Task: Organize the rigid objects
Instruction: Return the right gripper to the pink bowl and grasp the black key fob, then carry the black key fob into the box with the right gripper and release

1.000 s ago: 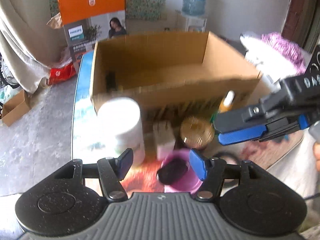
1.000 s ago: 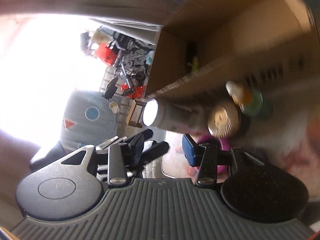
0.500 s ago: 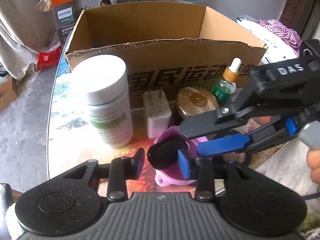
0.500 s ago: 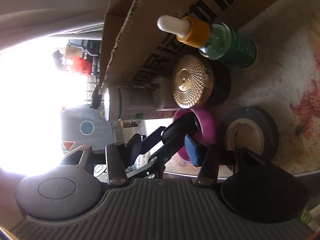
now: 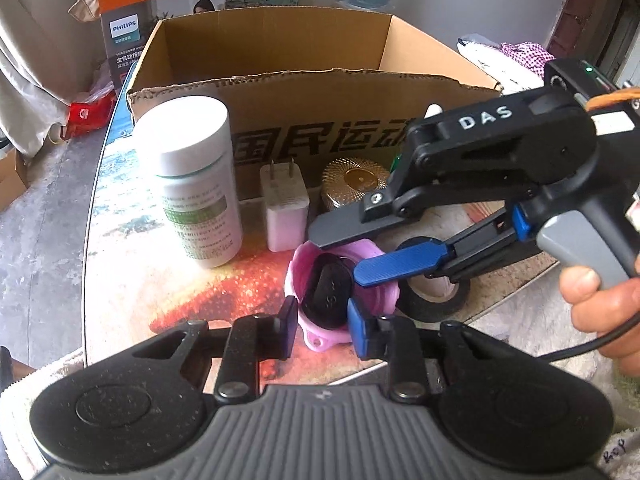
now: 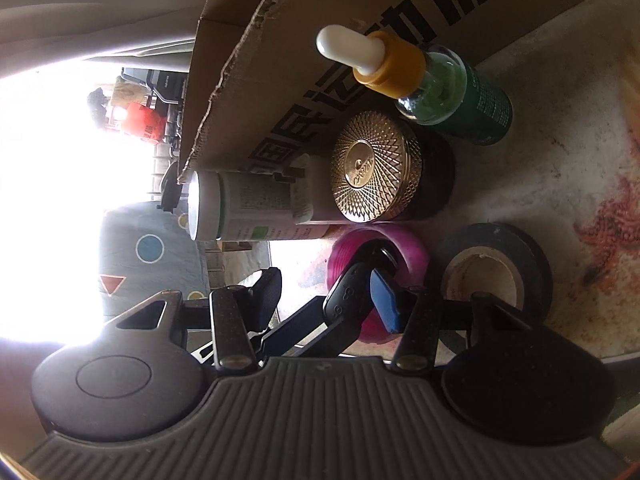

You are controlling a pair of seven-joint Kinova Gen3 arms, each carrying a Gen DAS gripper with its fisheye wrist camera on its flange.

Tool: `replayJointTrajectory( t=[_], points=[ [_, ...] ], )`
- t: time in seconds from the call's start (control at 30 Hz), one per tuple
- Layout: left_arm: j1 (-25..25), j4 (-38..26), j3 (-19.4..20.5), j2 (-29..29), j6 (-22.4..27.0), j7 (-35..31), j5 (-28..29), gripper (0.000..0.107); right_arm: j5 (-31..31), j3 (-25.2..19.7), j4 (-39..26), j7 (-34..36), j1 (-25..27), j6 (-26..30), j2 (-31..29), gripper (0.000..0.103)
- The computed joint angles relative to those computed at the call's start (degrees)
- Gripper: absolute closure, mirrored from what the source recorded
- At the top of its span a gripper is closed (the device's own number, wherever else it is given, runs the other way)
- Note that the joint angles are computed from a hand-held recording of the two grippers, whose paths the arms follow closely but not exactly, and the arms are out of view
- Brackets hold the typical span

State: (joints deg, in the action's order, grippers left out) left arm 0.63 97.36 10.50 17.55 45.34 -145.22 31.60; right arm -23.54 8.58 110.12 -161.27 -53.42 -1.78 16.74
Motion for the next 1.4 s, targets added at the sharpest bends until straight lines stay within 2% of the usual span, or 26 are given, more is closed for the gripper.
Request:
replayJointTrajectory(
  t=[0.07, 0.2, 0.43, 0.57, 0.7, 0.8, 0.87, 1.03, 1.23, 1.4],
  points=[
    [-0.77, 0.04, 0.26, -0.06, 0.68, -1.02, 1.00, 0.082, 0.20, -0.08, -0.69, -0.03, 0.24, 0.91, 0.47, 0.053],
    [-1.72, -0.73, 0.27, 0.59, 3.62, -2.27, 2.45, 0.084, 2.69, 2.51, -2.89, -1.79, -1.60, 4.66, 1.19, 0.053],
    [-0.51, -0.74, -0.01, 1.00, 2.99, -1.90, 2.32, 0.081, 9.23, 3.80, -5.33, -5.44, -2.22, 7.03, 2.68, 0.054],
    [1.41, -1.44, -0.45, 1.54, 2.13, 1.10, -0.35, 0.081, 12.80, 2.05, -7.04, -6.65, -0.49, 9.12, 3.13, 0.055],
    [1.14, -3.04, 0.13, 2.94, 3.57, 2.73, -0.41, 0.080, 16.64, 0.87, -9.43, -8.01, 0.58, 11.89, 3.71, 0.056],
    [1.80, -4.07, -0.05, 4.09, 4.19, 4.84, -1.61, 0.081, 19.30, 0.14, -10.81, -9.46, 1.11, 13.46, 4.24, 0.061],
    [2.15, -3.52, 0.15, 3.92, 2.59, 5.20, -2.12, 0.081, 19.89, -1.87, -10.88, -10.03, 2.82, 12.79, 4.58, 0.067],
    [2.09, -3.84, 0.56, 4.22, 2.09, 6.46, -3.00, 0.085, 23.17, 0.19, -9.95, -14.17, 0.70, 10.76, 4.95, 0.079],
    [1.28, -2.05, 1.00, 2.23, 0.86, 4.61, -2.76, 0.085, 22.10, 4.45, -7.18, -15.02, -3.67, 6.06, 5.01, 0.080],
    [1.04, 0.02, 0.86, -0.83, -0.59, 3.22, -1.37, 0.085, 19.86, 11.41, -5.75, -13.12, -10.56, 3.93, 4.48, 0.080]
  ],
)
